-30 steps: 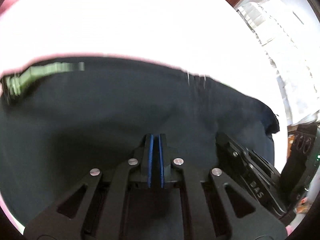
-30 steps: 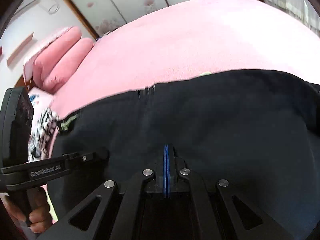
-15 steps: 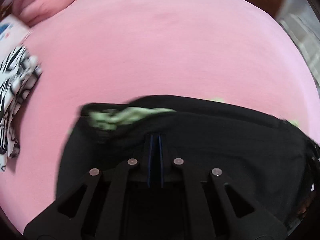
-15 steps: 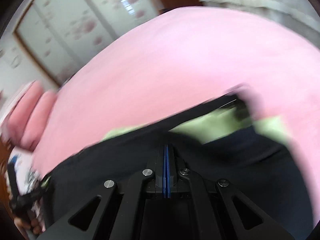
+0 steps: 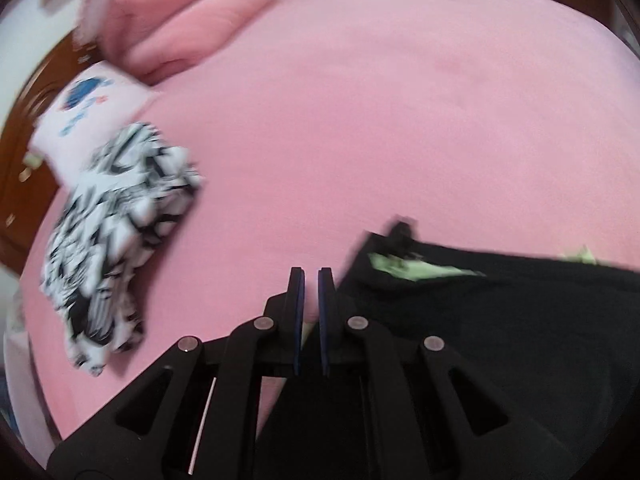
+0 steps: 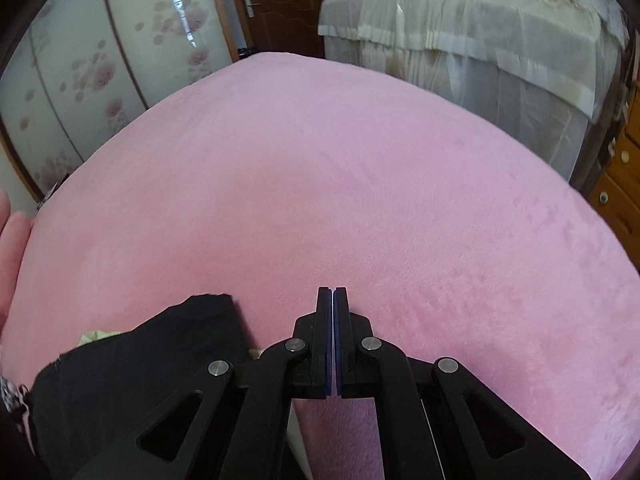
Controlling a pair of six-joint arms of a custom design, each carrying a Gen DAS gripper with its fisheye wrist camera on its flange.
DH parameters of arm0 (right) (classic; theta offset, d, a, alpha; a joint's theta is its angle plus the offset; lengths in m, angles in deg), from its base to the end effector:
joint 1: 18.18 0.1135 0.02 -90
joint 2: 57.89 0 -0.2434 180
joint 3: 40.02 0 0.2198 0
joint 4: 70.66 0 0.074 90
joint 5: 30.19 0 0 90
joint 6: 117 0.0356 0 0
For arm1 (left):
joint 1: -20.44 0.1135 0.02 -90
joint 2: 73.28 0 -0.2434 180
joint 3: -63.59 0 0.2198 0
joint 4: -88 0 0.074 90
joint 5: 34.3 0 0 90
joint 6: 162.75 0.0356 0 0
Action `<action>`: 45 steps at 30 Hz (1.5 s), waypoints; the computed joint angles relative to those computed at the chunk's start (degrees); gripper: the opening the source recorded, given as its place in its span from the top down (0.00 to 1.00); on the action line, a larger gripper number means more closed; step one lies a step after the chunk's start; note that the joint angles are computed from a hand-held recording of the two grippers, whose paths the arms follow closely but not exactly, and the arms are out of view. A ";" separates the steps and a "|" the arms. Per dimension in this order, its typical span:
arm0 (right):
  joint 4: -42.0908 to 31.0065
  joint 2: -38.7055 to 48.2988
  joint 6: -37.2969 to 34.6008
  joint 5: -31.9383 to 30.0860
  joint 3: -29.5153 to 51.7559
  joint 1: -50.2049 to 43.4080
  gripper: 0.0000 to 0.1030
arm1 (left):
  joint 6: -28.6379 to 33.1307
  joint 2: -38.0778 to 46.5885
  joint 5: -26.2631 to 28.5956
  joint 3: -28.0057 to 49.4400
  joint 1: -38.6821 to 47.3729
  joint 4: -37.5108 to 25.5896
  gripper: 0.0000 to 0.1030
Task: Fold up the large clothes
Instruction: 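Open both grippers and withdraw from the folded jacket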
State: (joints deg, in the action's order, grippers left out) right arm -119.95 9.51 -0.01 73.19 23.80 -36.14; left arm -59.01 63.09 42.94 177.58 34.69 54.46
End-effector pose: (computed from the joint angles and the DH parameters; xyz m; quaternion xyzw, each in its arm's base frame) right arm 0.1986 -0.0730 0.2379 0.3942 0.8558 -0.0852 0.3239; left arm 0.4442 0.1209 0.1077 -0.0368 0.9500 0.1735 0.2569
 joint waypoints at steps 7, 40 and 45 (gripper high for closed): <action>-12.09 -3.14 11.66 9.35 3.11 22.66 0.98 | -1.85 -11.19 6.82 -8.26 4.93 -5.96 0.95; -12.06 13.56 40.37 1.46 16.49 60.75 0.86 | 13.32 -54.79 19.75 -59.89 34.60 -23.51 0.95; -9.63 23.13 35.27 -1.18 21.46 58.88 0.86 | 12.75 -55.10 22.18 -60.73 39.83 -25.94 0.78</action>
State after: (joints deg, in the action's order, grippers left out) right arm -129.58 32.65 35.26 72.01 45.26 22.74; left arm -46.26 7.99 65.12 116.85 74.52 28.53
